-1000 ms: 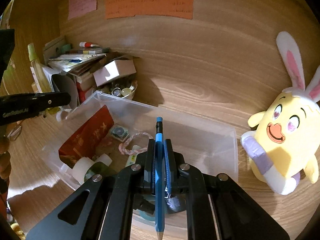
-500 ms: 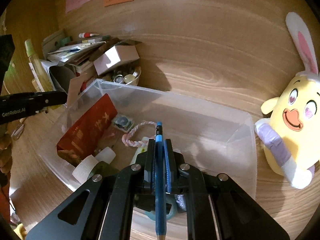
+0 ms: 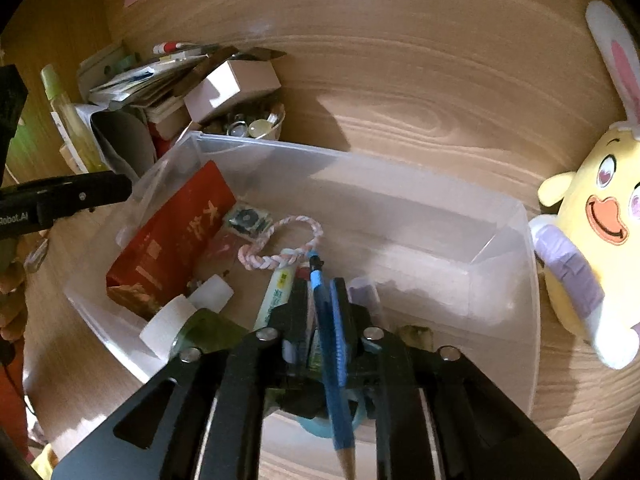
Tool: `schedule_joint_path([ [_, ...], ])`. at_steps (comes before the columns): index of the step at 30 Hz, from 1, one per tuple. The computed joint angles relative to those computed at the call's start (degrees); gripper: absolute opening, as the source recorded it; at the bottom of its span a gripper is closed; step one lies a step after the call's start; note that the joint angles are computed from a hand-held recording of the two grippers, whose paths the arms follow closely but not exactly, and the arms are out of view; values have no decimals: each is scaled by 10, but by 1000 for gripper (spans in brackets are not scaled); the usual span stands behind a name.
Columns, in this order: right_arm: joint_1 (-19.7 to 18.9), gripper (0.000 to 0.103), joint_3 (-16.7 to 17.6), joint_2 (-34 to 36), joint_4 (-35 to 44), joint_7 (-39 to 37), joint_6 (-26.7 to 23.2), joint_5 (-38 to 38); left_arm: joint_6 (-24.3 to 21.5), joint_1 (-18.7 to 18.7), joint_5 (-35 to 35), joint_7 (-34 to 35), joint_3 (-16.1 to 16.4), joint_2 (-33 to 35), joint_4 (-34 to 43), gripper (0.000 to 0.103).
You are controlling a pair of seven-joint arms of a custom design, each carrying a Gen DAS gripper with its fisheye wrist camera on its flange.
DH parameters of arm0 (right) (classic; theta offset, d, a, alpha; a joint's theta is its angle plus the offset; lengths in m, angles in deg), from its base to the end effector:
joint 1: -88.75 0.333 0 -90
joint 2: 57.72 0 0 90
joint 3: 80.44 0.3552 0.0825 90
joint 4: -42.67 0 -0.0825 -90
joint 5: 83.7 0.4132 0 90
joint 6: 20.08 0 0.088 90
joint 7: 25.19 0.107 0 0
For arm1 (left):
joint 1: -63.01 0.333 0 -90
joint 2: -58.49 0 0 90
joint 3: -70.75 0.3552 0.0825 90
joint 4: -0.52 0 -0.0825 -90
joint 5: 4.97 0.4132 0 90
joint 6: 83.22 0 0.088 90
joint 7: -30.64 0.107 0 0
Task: Organize objects
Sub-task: 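Lower the pencil into the box and open the right tool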
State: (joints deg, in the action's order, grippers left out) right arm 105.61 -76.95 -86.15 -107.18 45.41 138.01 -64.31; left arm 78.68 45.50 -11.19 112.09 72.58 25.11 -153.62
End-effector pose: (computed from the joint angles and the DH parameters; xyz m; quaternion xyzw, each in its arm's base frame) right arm 0.4096 0.1391 0.5043 -0.7940 0.5132 -0.1517 0.2883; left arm 0.3939 -0.1039 0.5114 -0.6508 0.6723 -0.3175 0.1540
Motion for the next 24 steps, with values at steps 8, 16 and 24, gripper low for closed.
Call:
schedule_joint_path([
  [8,25,34,-23,-25,-5,-26,5,35,-21,58,68,-22,-29,-28,-24,57],
  [16,35,39,-34,-49,-10,-49,-2,69,-40,53,56,9,-10,15,-15,57],
  [24,27,40,-33,-51,-13,-52,-7,79,-36,68,71,14,-32,44,-9,42],
])
